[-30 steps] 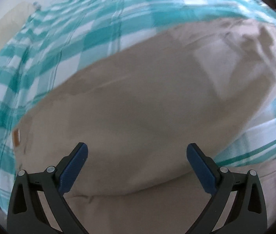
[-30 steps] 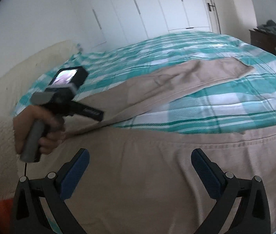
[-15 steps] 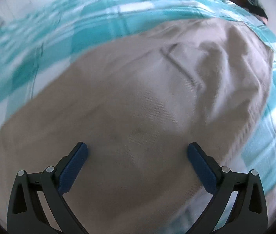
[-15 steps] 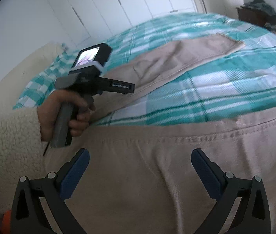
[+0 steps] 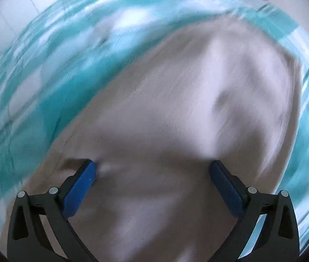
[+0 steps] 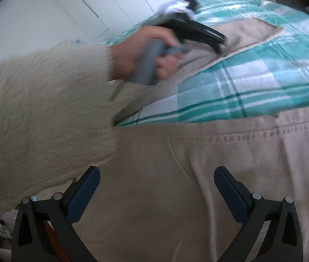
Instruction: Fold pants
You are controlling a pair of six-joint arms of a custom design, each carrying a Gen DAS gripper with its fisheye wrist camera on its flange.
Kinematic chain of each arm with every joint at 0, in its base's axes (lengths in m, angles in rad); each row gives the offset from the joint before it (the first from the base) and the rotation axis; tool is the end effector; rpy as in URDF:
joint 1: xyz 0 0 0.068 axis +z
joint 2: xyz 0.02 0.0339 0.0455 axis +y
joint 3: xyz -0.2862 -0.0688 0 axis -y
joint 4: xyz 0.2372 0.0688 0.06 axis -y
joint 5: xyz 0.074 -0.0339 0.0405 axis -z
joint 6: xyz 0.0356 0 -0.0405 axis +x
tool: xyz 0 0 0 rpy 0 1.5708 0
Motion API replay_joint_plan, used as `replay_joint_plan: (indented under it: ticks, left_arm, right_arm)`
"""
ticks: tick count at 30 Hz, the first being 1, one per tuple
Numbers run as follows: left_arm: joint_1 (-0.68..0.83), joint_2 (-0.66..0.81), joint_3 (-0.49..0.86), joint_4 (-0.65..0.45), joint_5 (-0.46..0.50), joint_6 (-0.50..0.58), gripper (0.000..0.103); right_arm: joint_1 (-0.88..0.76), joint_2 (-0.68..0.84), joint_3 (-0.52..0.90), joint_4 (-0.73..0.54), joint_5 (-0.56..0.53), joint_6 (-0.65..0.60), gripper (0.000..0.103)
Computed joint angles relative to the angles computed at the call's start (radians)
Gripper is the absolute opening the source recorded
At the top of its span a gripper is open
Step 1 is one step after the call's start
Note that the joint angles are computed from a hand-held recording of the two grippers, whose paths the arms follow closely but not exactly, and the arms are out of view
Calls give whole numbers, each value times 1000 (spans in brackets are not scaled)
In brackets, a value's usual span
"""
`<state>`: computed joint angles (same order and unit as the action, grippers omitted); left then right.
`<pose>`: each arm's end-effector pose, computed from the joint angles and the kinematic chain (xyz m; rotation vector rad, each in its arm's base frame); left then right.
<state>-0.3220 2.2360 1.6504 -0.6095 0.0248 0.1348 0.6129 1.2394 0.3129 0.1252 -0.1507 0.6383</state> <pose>0.4434 -0.1488 0.1556 0.6332 2.6953 -0.0834 0.1550 0.1156 0.1521 -0.0447 2.5011 0.7459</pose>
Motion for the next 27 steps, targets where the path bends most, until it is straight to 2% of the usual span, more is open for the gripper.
replay_joint_plan:
  ticks: [2,4,5,6,8,10,11,13,15,16,19,23,25,27]
  left_arm:
    - [-14,21,107,-61,101,-14,101]
    - [-58,23,150,-19,124,-3,102]
    - [-78,40,164,-1,104,21,102]
    - [-105,83,199,0,45,53,103]
    - [-152,219,333,-81,-88,57,103]
    - [-166,220,378,-83,-73,12,102]
    - [-170,220,409,-98,-34,-17,101]
    - [-178,194,396,-37,43,-8,103]
    - [-207,271,465,-94,-104,25,102]
    - [-197,282,461,-115,-108,28,102]
    - [-176,159,323,-94,-81,-14,100]
    - [-106,-229,-117,25,112,1,101]
    - [-65,-423,-302,2,154,-4,101]
    - [62,-655,-515,-47,177,24,101]
  right_arm:
    - [-43,-12,-19,5,-36,0,103]
    - [-86,-33,-35,2,-62,-8,103]
    - [-112,-40,-39,-2,-74,-18,103]
    - [-124,-42,-41,-4,-80,-22,103]
    - [-178,-28,-44,-3,-111,-44,103]
    - [-202,-3,-45,4,-130,-48,103]
    - [-213,2,-48,7,-139,-51,103]
    - [-226,-6,-55,7,-147,-57,103]
    - [-233,-24,-61,0,-145,-68,103]
    - [-231,-36,-66,-7,-139,-71,103]
    - [-216,-28,-61,-10,-107,-78,103]
    - [-238,-142,-68,-75,-51,-77,103]
    - [-260,-204,-73,-111,-16,-74,103]
    - [-289,-230,-74,-119,1,-61,103]
